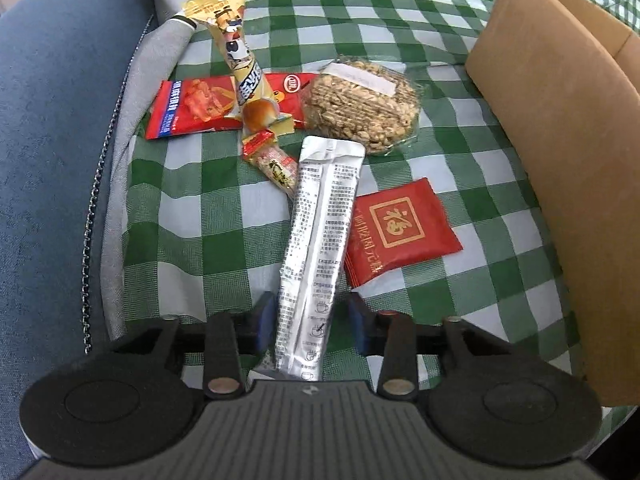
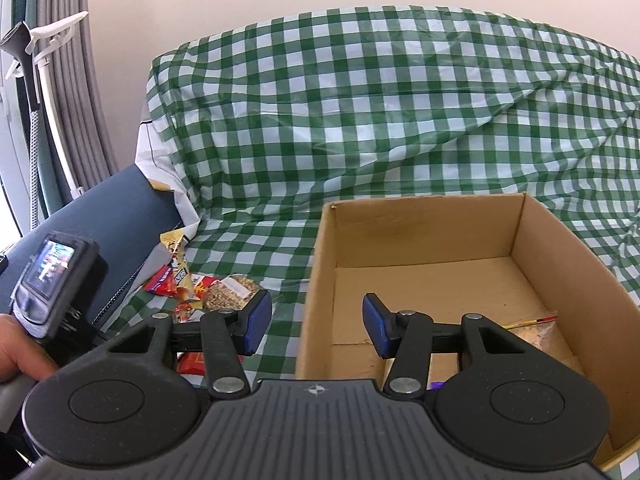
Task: Organize snacks
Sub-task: 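Grasp the silver stick pack with the left tool while the right tool grasps the red packet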
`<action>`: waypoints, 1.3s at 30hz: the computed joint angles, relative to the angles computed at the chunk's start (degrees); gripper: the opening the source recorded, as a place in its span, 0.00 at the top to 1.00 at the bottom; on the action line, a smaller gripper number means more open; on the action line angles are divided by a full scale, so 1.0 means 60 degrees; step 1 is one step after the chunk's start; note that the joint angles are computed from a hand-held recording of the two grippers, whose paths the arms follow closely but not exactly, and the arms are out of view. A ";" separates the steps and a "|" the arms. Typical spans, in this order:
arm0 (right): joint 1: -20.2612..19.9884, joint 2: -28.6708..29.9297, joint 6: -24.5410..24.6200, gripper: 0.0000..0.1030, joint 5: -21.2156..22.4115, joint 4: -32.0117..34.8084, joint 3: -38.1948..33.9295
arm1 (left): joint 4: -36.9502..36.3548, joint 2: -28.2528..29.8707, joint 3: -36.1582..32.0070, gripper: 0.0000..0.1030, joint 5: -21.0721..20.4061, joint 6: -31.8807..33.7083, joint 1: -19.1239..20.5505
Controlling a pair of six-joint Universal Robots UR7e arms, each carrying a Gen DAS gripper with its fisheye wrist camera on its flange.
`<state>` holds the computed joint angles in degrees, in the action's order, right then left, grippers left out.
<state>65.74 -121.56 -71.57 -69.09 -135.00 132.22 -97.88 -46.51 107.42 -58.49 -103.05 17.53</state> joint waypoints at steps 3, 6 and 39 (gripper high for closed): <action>0.0007 -0.0085 -0.0014 0.49 0.0043 -0.0131 0.0145 | -0.0148 -0.0108 0.0110 0.74 0.0050 -0.0046 -0.0098; 0.0065 -0.0110 -0.0025 0.49 0.0061 -0.0231 0.0265 | -0.0155 -0.0267 0.0209 0.75 0.0218 -0.0347 -0.0229; 0.2138 0.1873 -0.0168 0.28 -0.2376 -0.3321 0.2223 | -0.0750 -0.1284 0.1244 0.74 -0.0665 -0.2052 -0.0258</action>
<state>78.57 -110.32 -72.57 -83.34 -154.92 145.56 -102.38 -54.21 114.88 -62.49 -115.37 15.99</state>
